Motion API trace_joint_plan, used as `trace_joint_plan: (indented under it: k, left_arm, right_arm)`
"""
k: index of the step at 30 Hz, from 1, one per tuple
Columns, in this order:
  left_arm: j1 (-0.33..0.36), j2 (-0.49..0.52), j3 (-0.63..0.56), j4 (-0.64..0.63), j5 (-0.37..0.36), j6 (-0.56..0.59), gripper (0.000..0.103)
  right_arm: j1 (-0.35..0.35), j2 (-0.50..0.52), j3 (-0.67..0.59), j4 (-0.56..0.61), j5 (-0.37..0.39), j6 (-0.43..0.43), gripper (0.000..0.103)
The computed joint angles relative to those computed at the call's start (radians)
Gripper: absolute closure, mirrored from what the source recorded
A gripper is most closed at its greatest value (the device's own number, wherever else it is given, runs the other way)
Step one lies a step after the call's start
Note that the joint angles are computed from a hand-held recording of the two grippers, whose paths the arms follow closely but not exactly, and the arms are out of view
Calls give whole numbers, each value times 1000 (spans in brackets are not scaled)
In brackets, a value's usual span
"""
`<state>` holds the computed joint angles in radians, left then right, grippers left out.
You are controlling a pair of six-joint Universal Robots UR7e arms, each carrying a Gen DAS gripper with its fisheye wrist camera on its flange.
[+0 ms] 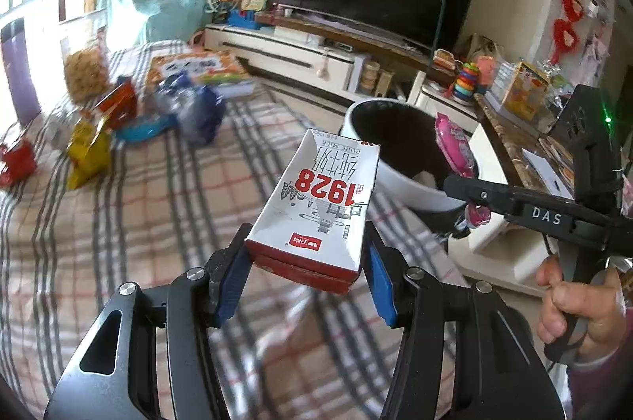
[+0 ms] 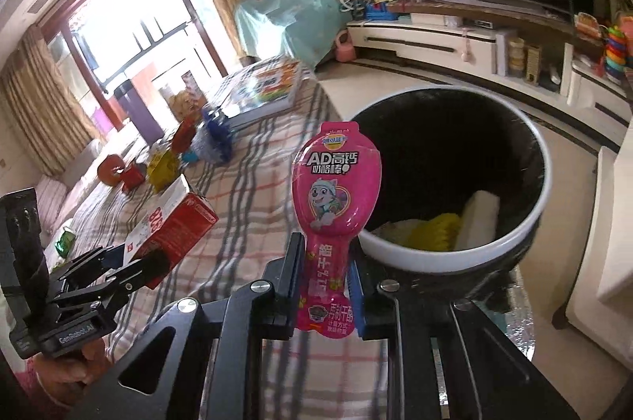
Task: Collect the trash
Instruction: 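Carry the carton and pink package over the bin with both tools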
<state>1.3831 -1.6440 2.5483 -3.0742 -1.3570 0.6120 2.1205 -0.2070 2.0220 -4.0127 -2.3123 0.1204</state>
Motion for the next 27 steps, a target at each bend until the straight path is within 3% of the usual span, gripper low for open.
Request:
trace_joint_plan:
  k: [15,27]
  left_arm:
    - [-133,129,-3,-81,34,-24,50]
    - [-197,245,-32,-133,73,-31,50]
  right_arm:
    - [-100,-56,82,-104,36,-4,82]
    - [-155,-97,101,-91,49,-22,82]
